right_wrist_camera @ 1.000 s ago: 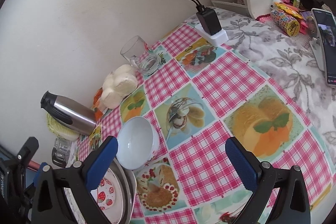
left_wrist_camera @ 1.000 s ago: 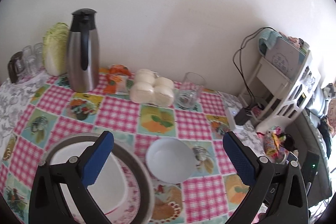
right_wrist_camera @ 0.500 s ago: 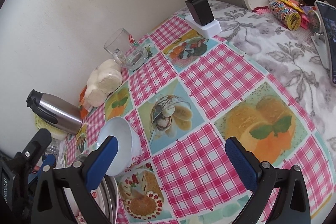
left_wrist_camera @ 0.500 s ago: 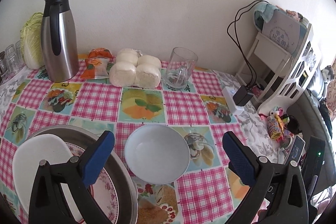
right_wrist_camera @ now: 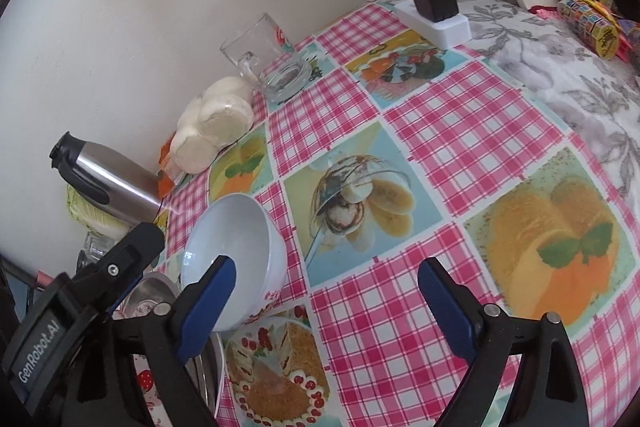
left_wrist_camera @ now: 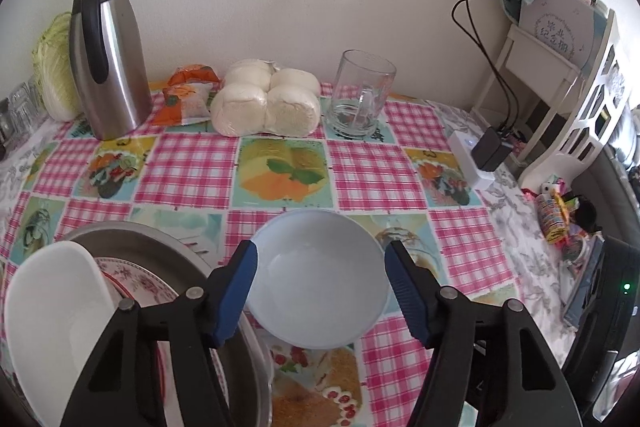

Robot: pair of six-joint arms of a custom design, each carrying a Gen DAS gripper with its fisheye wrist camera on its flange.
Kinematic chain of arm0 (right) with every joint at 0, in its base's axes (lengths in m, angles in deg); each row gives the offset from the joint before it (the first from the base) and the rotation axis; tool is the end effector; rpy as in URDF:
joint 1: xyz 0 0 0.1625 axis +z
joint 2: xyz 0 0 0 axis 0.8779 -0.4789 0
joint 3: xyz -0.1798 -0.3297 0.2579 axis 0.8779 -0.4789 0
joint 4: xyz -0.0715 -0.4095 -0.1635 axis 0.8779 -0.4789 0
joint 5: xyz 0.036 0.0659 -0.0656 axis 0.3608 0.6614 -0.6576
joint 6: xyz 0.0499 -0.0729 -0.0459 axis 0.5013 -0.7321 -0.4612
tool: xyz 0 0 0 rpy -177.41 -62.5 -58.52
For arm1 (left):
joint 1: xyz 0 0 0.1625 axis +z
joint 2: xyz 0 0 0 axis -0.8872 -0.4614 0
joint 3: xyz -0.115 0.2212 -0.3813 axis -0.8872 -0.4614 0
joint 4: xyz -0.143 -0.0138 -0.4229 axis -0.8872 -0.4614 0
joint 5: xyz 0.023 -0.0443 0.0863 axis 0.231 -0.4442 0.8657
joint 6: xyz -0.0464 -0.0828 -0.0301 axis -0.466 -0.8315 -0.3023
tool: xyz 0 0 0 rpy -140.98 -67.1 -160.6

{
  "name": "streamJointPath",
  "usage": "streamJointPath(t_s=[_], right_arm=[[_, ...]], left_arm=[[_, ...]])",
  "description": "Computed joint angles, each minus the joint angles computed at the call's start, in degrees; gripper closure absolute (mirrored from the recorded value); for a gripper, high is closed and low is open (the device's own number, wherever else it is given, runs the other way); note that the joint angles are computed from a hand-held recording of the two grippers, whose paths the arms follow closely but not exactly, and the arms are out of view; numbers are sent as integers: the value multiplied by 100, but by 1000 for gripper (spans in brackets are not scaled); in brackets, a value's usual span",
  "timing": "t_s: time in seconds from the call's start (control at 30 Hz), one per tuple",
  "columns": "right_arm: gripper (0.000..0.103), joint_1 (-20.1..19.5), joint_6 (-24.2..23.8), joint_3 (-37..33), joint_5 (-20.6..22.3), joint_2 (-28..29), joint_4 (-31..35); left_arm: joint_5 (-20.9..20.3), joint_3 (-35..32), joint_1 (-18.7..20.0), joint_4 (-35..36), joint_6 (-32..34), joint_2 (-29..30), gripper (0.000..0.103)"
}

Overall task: Organize plates and bowls
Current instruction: 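Move both grippers toward the white round bowl on the tablecloth, then close both grippers on the rim of the white round bowl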

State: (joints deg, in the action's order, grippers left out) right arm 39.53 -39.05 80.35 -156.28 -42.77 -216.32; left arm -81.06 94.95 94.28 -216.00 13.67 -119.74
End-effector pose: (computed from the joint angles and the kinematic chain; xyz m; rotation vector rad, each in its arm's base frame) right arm 0.1687 -0.4211 0.2339 -0.2210 -2.5942 1.0444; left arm -0.3463 -0.4554 0.1391 0.4586 2.4504 -0.7937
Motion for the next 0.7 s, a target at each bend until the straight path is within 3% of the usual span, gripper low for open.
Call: streamJointPath(t_s=[0.2, 0.4, 0.57, 0.7], right_arm=[[25, -88, -212, -56, 326, 225, -119], [52, -66, -366, -152, 382, 477, -127], [60, -93, -380, -196, 481, 646, -136], [79, -118, -397, -158, 685, 682, -345]], left_arm=[[4, -52, 118, 204, -123, 44, 46], [116, -86, 111, 269, -65, 129, 47], [49, -82, 148, 246, -26, 156, 47], [36, -74, 151, 198, -11, 153, 47]])
